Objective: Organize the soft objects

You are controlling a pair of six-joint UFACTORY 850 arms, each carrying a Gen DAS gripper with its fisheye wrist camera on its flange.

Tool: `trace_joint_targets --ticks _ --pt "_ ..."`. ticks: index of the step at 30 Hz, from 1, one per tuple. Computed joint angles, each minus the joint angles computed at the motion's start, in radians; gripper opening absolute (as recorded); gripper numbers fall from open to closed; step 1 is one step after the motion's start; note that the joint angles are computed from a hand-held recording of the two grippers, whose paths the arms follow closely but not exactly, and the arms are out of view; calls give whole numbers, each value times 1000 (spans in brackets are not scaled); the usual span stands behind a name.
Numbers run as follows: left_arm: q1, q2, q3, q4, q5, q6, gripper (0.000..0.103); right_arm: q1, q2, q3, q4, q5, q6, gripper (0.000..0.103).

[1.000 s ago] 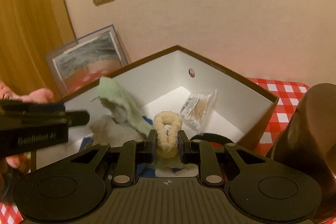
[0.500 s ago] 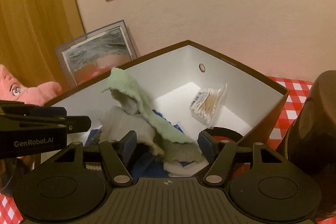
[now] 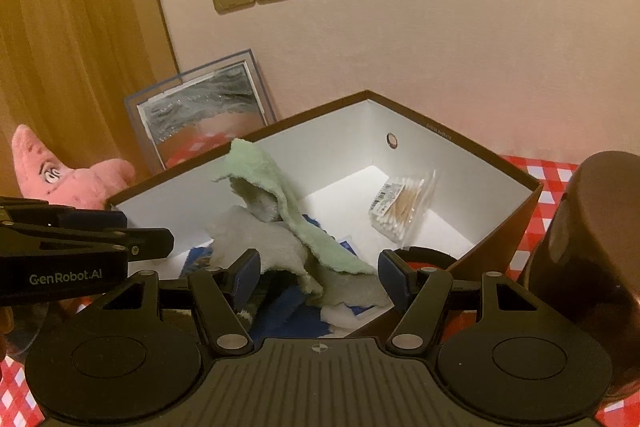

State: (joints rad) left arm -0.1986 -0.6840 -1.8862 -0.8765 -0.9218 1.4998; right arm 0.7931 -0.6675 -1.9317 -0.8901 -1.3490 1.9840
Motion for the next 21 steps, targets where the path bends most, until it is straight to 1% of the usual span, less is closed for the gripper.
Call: trace_joint_targets --ticks 7,12,16,21 --pt "20 46 38 -22 -3 2 46 28 7 -16 -31 -22 17 66" --pt "42 95 88 -48 -9 24 46 55 16 -24 -60 -38 39 67" --pt "67 141 139 -72 -28 41 46 85 24 -27 -82 -55 60 70" --pt "105 221 235 -100 -40 79 46 130 37 -30 -94 -81 83 72"
